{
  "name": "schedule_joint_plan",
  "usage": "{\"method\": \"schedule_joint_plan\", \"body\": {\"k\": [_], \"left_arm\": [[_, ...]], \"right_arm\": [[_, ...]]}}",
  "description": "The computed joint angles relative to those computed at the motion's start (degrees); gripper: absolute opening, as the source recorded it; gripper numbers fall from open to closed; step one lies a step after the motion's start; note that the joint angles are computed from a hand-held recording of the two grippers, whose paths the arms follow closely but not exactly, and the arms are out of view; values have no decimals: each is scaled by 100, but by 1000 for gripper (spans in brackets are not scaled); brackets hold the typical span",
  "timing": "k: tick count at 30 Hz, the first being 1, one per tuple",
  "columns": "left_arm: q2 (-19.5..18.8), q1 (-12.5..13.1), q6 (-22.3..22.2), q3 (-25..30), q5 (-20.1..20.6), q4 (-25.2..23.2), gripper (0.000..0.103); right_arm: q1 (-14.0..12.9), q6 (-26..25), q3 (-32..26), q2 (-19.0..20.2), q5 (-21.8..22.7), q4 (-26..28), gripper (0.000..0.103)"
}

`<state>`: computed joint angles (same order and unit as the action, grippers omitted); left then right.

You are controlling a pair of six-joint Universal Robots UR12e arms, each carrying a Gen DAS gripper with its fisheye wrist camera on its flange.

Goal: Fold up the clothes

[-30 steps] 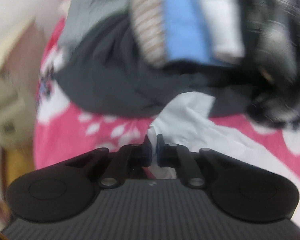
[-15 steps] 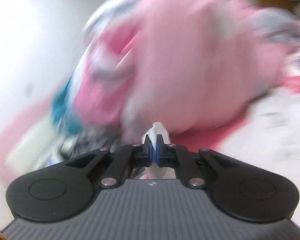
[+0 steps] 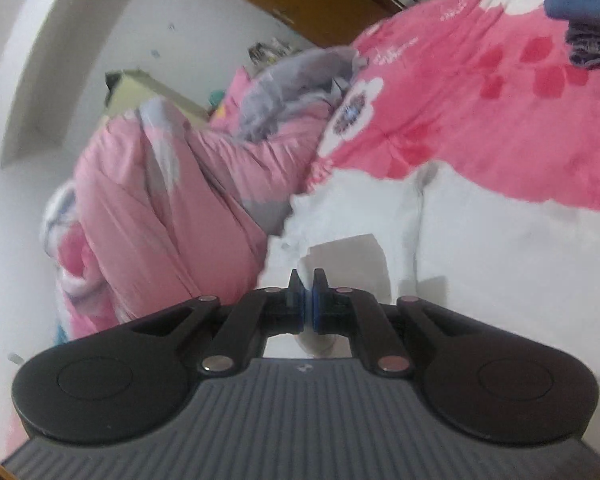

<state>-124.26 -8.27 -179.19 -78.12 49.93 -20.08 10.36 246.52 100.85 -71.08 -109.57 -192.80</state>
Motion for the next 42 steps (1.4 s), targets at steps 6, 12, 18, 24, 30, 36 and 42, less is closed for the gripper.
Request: {"method": "schedule_joint_plan", "body": {"k": [6, 12, 18, 24, 30, 36, 42], "left_arm": [[9, -209, 552, 102, 509, -580, 71], [64, -289, 985, 46, 812, -762, 71], [79, -336, 1126, 47, 982, -760, 71], [99, -407, 1301, -3, 1263, -641, 71], [108, -431, 1421, -34, 1407, -609, 71], [102, -427, 1428, -48, 1383, -579, 72], [82, -399, 1445, -35, 1289, -589, 72]], "right_arm": [[207, 136, 541, -132, -631, -577, 2], [252, 1492, 1133, -249, -345, -175, 7], [249, 1230, 1137, -457, -469, 200, 33], [-43, 119, 870, -611, -113, 1123, 49], [-270, -402, 663, -567, 447, 1797, 49], [-107, -262, 634, -516, -134, 1838, 0], [269, 717, 669, -498, -1564, 1862, 1]]}}
